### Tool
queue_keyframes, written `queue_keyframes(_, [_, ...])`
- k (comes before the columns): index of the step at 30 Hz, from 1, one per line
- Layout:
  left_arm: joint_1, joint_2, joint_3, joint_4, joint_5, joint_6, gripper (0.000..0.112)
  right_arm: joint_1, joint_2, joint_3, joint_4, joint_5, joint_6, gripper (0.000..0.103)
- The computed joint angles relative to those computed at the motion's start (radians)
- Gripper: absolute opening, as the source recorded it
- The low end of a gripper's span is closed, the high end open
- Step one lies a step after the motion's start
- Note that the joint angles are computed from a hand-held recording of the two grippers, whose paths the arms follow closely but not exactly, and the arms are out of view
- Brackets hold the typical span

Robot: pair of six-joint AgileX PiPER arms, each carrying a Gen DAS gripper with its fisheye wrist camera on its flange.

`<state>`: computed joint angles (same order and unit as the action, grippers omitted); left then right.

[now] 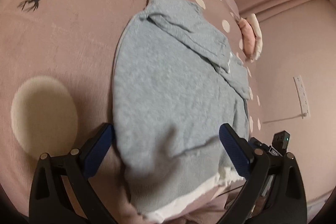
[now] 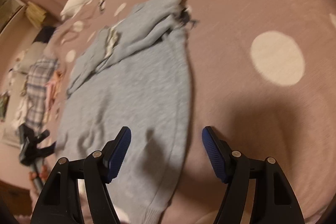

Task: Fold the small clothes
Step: 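Move both grippers to the hem and grasp the hem edge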

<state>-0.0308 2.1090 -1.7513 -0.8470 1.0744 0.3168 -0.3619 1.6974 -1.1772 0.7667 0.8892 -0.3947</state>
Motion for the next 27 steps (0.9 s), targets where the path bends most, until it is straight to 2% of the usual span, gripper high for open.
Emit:
queue_keyframes(3, [0.011, -0.052, 0.101, -0.054, -0.005, 0.079, 0.100, -0.038, -0.025, 0.037, 0.039, 0.065, -0.062, 0.070])
queue_keyframes(6, [0.029, -0.063, 0.147, -0.126, 0.023, 0.132, 0.100, -0.102, -0.033, 0.099, 0.141, 0.156, -0.151, 0.070])
queue_keyframes(10, [0.003, -0.067, 0.167, -0.145, 0.038, 0.159, 0.100, -0.117, -0.048, 0.161, 0.215, 0.204, -0.221, 0.070])
queue_keyframes(20, [-0.011, -0.026, 0.122, -0.173, 0.049, 0.139, 0.100, -0.033, 0.017, 0.093, 0.258, 0.194, -0.225, 0.070])
queue_keyframes(23, [-0.015, -0.051, 0.152, -0.145, 0.012, 0.131, 0.089, -0.034, 0.006, 0.110, 0.268, 0.184, -0.248, 0.070])
queue_keyframes(25, [-0.006, -0.062, 0.172, -0.133, -0.004, 0.118, 0.069, -0.041, -0.011, 0.130, 0.262, 0.177, -0.259, 0.064])
queue_keyframes(27, [0.005, -0.059, 0.177, -0.126, -0.003, 0.101, 0.055, -0.051, -0.022, 0.148, 0.256, 0.167, -0.259, 0.055])
